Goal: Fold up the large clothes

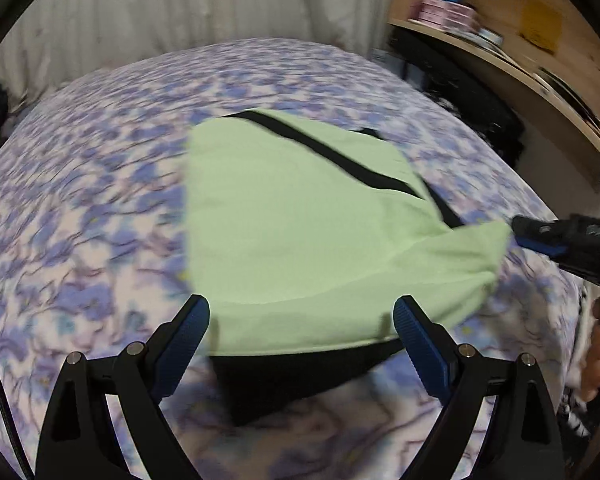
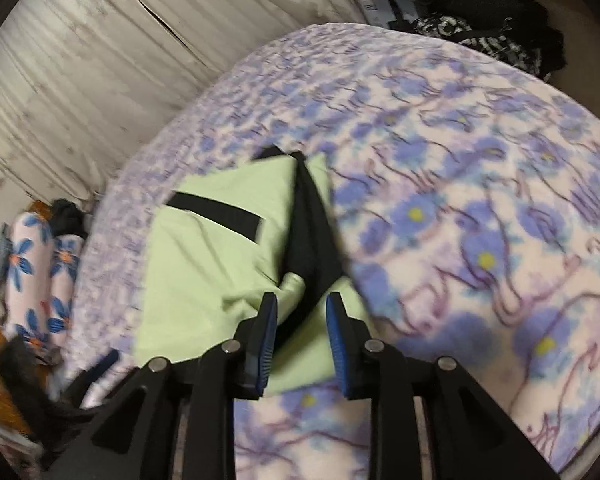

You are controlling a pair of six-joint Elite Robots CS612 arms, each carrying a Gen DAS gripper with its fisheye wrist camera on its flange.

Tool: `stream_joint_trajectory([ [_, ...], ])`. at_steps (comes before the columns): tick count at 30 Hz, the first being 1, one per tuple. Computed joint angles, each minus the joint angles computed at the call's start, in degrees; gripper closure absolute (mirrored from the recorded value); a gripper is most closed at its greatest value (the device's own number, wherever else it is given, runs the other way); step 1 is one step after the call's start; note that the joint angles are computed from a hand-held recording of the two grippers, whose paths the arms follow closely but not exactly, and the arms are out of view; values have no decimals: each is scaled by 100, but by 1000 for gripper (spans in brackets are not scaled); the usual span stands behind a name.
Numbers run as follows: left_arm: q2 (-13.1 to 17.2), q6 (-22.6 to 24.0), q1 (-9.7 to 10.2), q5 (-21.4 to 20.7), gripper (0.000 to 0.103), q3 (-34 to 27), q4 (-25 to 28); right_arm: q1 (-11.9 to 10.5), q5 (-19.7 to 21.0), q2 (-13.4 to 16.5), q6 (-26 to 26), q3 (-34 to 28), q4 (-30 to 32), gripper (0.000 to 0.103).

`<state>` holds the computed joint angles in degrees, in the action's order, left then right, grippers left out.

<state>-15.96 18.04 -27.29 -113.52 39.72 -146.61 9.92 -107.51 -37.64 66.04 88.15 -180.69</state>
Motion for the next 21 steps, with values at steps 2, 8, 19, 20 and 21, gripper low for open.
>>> stream_joint_trajectory([
  [2, 130, -226, 45, -18, 11, -269, 164, -79, 280, 11, -52, -26, -223, 68],
  [8, 609, -579, 118, -65, 11, -1218, 1076, -324, 1343, 165, -141, -308, -39, 65],
  [19, 780, -539, 126, -167, 11, -1304, 1388, -563, 2850, 550, 126, -612, 372, 65],
  [20, 797, -581, 132, -200, 11, -1316, 1395, -579, 2987, 583, 176, -625, 294, 63],
  [21, 823, -618, 140, -248, 11, -1356, 1423, -591, 3058, 619, 230, -651, 229, 63],
])
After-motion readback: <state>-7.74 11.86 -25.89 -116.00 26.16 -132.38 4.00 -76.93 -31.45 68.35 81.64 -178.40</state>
